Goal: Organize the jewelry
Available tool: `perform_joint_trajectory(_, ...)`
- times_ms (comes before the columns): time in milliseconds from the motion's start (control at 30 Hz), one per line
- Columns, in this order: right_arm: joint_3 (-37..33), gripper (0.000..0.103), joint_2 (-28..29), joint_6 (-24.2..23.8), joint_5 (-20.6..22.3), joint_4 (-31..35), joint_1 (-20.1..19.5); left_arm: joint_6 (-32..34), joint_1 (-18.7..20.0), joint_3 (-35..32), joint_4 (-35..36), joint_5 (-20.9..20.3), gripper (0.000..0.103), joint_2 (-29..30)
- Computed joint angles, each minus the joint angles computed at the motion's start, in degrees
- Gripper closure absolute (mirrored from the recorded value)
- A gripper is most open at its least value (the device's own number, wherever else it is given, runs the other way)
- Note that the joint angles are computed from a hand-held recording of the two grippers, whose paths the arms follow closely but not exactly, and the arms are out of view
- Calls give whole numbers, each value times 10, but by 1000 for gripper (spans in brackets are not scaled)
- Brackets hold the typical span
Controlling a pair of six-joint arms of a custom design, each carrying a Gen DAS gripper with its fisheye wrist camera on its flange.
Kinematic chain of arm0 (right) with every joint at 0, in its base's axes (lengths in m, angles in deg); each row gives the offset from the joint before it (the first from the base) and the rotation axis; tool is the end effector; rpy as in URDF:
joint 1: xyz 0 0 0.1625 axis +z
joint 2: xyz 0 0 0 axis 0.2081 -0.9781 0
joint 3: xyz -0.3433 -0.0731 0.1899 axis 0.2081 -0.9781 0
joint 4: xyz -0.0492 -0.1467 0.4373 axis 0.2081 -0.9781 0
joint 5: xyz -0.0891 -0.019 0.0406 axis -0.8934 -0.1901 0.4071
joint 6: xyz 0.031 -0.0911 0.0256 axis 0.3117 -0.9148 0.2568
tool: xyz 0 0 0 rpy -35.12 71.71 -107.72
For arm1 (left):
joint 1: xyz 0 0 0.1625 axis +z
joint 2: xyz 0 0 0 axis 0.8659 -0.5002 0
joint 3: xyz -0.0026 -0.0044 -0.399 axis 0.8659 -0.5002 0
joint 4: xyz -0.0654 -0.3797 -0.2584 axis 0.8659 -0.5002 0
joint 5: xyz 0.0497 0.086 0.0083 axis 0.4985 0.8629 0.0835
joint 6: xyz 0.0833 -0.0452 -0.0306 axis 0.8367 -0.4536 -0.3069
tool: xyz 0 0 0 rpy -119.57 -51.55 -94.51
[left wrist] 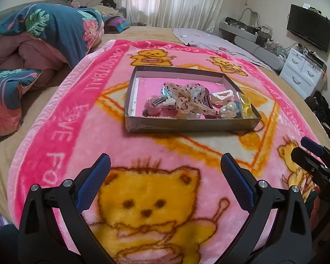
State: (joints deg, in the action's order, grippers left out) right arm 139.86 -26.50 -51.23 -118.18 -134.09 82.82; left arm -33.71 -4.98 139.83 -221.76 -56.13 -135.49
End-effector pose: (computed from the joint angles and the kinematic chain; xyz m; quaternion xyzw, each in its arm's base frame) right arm 0.1748 -0.7270 0.2445 0.2923 -0.8729 0.3373 0.1969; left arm -0.2477 -0.7227 0.1675 0.1115 0.8648 -0.3784 0.3105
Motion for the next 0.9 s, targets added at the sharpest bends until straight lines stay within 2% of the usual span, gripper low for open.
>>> perform_joint_trajectory(900, -1, 4, 0, 1, 0, 0, 0, -2, 0, 3, 8, 2, 9, -4)
